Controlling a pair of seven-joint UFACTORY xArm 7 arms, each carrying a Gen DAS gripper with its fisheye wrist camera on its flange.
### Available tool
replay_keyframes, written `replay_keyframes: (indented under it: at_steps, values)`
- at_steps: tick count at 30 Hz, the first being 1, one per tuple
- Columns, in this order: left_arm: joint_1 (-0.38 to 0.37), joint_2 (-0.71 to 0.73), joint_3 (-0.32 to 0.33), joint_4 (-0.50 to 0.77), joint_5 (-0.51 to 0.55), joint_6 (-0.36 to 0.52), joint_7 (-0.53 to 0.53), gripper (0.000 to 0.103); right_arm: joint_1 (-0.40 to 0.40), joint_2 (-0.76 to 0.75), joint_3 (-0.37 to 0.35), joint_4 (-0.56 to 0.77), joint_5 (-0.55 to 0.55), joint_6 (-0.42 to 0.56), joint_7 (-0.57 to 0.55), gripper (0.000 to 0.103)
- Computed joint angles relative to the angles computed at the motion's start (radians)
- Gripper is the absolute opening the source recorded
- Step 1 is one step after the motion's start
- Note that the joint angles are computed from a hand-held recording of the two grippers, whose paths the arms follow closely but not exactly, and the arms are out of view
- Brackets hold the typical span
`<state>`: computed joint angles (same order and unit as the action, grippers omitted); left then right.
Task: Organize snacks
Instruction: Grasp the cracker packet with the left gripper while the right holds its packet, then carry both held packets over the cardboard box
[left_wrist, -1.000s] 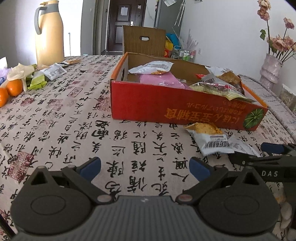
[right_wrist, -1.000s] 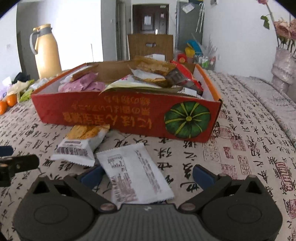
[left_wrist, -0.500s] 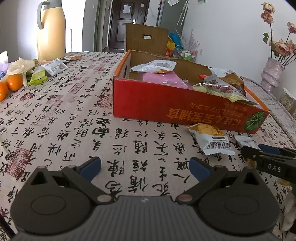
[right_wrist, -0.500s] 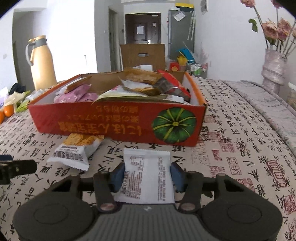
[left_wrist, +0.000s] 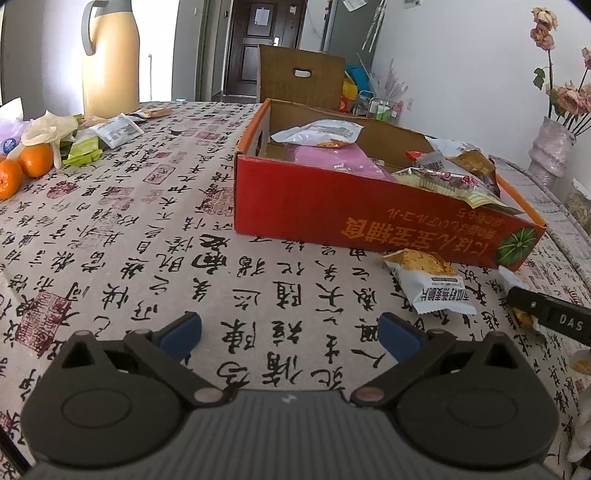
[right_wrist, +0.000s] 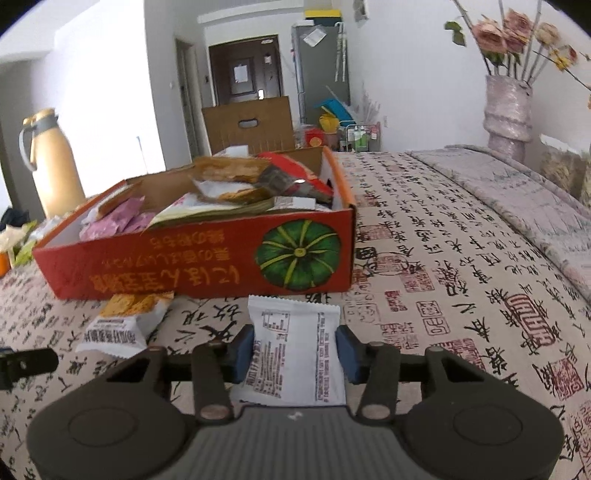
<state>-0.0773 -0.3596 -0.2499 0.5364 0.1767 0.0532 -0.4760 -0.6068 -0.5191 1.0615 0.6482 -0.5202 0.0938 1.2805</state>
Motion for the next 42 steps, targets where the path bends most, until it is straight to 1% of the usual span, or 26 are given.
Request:
replay_keyframes:
  at_steps: [2, 3, 5, 6, 7, 8, 10, 14, 18, 19, 20, 21, 22, 23, 24, 25, 26, 27, 31, 35, 38, 40, 42]
  values:
    - [0.011, -0.015, -0.016, 0.003, 0.007, 0.009, -0.013, 0.103, -0.005, -0.024, -0.001, -0.015, 0.005, -0.025, 0.016, 0.046]
    - [0.003, -0.020, -0.013, 0.007, 0.002, 0.015, -0.017, 0.103, -0.007, -0.034, -0.001, -0.021, 0.011, -0.037, 0.018, 0.046]
    - [-0.038, -0.023, 0.009, 0.024, -0.025, 0.032, -0.014, 0.103, -0.014, -0.052, 0.001, -0.033, 0.027, -0.061, 0.017, 0.046]
    - [-0.045, -0.023, 0.005, 0.033, -0.026, 0.036, -0.016, 0.103, -0.012, -0.060, 0.001, -0.039, 0.038, -0.067, 0.014, 0.046]
    - [-0.038, -0.020, -0.012, 0.046, -0.017, 0.038, -0.024, 0.103, -0.014, -0.067, 0.002, -0.043, 0.049, -0.075, 0.010, 0.046]
    - [-0.009, -0.015, -0.054, 0.064, 0.008, 0.047, -0.049, 0.103, -0.017, -0.073, 0.003, -0.049, 0.060, -0.086, 0.006, 0.046]
    - [0.030, 0.007, -0.113, 0.106, 0.057, 0.066, -0.093, 0.103, -0.022, -0.087, 0.008, -0.058, 0.085, -0.101, -0.001, 0.046]
    - [0.111, 0.083, -0.225, 0.211, 0.204, 0.124, -0.233, 0.103, -0.026, -0.115, 0.016, -0.075, 0.137, -0.116, -0.008, 0.046]
    - [0.168, 0.175, -0.310, 0.312, 0.403, 0.207, -0.398, 0.103, -0.027, -0.136, 0.021, -0.087, 0.172, -0.121, -0.016, 0.046]
    - [0.166, 0.198, -0.315, 0.330, 0.434, 0.225, -0.422, 0.099, -0.026, -0.140, 0.022, -0.089, 0.178, -0.121, -0.017, 0.046]
    - [0.155, 0.220, -0.310, 0.346, 0.446, 0.240, -0.426, 0.090, -0.026, -0.142, 0.021, -0.092, 0.183, -0.126, -0.019, 0.046]
    - [0.139, 0.234, -0.300, 0.353, 0.444, 0.251, -0.421, 0.084, -0.026, -0.142, 0.021, -0.094, 0.187, -0.131, -0.023, 0.046]
    - [0.119, 0.252, -0.284, 0.361, 0.422, 0.258, -0.397, 0.070, -0.025, -0.142, 0.020, -0.097, 0.191, -0.136, -0.027, 0.046]
    - [0.081, 0.267, -0.248, 0.365, 0.379, 0.260, -0.352, 0.059, -0.025, -0.140, 0.020, -0.098, 0.194, -0.142, -0.033, 0.046]
    - [0.082, 0.270, -0.249, 0.363, 0.378, 0.250, -0.339, 0.057, -0.026, -0.139, 0.022, -0.098, 0.198, -0.146, -0.038, 0.046]
    - [0.069, 0.271, -0.234, 0.359, 0.380, 0.238, -0.333, 0.047, -0.028, -0.140, 0.025, -0.098, 0.202, -0.149, -0.042, 0.046]
    - [0.051, 0.268, -0.212, 0.351, 0.347, 0.219, -0.303, 0.045, -0.029, -0.141, 0.027, -0.100, 0.206, -0.153, -0.046, 0.046]
    - [0.033, 0.264, -0.191, 0.342, 0.314, 0.206, -0.276, 0.044, -0.030, -0.140, 0.028, -0.100, 0.210, -0.157, -0.051, 0.046]
    - [-0.027, 0.226, -0.114, 0.296, 0.272, 0.150, -0.233, 0.043, -0.034, -0.147, 0.036, -0.103, 0.227, -0.165, -0.063, 0.046]
    - [-0.088, 0.161, -0.041, 0.237, 0.268, 0.094, -0.201, 0.043, -0.037, -0.170, 0.044, -0.109, 0.243, -0.174, -0.067, 0.046]
    - [-0.107, 0.117, -0.019, 0.202, 0.246, 0.060, -0.161, 0.042, -0.041, -0.216, 0.054, -0.122, 0.258, -0.191, -0.061, 0.046]
    - [-0.124, 0.086, 0.008, 0.178, 0.205, 0.041, -0.109, 0.042, -0.035, -0.233, 0.055, -0.121, 0.256, -0.186, -0.074, 0.046]
    - [-0.112, 0.064, 0.007, 0.167, 0.182, 0.025, -0.080, 0.042, -0.015, -0.238, 0.040, -0.122, 0.251, -0.184, -0.094, 0.046]
